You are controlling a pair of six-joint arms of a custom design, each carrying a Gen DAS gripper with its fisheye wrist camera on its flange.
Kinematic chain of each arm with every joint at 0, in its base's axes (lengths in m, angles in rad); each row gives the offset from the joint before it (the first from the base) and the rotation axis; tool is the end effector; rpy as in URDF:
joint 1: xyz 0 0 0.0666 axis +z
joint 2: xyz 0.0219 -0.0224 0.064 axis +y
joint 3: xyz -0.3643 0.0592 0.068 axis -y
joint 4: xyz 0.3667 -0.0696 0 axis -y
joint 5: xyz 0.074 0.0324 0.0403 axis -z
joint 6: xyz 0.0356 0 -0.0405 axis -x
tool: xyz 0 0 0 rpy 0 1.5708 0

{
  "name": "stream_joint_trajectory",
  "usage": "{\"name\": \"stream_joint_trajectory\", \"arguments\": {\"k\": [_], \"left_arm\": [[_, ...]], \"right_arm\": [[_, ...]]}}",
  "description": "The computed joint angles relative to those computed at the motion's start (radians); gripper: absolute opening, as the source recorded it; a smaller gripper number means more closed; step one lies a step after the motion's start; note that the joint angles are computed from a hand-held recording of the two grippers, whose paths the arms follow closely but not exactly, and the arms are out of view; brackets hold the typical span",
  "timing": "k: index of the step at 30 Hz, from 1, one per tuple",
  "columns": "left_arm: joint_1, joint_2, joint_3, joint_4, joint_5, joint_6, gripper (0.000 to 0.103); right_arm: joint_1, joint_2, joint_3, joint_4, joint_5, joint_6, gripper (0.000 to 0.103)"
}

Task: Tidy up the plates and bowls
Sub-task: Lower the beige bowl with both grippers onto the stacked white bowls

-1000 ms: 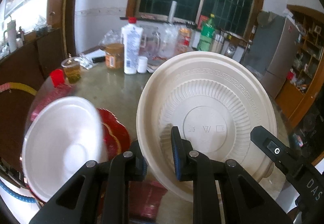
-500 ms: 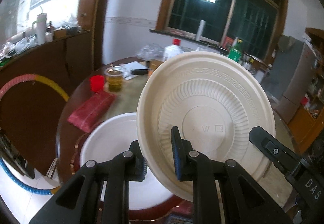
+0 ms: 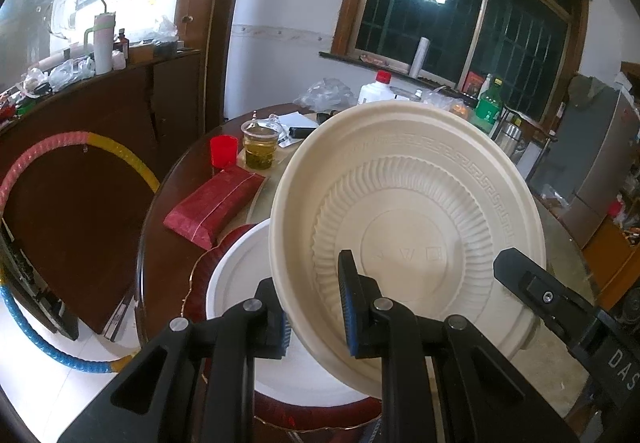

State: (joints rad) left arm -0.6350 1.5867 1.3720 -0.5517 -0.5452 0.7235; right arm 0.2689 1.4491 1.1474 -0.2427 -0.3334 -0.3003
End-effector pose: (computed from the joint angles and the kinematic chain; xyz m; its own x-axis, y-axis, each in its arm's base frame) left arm 0.4366 -0.2993 0.3431 -0.5551 -0.2941 -0.7780 -0.2149 0.9544 -0.2074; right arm 0.4668 0.1403 0.3356 -0.6310 0.1160 -0.7670 -0.3499 0.8399 0.4149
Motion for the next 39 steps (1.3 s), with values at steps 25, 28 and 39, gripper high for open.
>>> {"name": "stream_joint_trajectory", "arguments": {"k": [25, 28, 39], "left_arm": [[0.027, -0.026, -0.022, -0.078, -0.001, 0.045, 0.020], [0.036, -0.025, -0.025, -0.082, 0.021, 0.046, 0.020], [0.073, -0.024, -0.025, -0.107, 0.124, 0.011, 0.019]], "right_arm": [[0.042, 0.056, 0.067, -0.092, -0.054, 0.035, 0.015], [0.044, 0.063, 0.072, -0.106, -0.058, 0.041, 0.015], [0.047, 0.087, 0.098, -0.161, -0.069, 0.046, 0.016]]}}
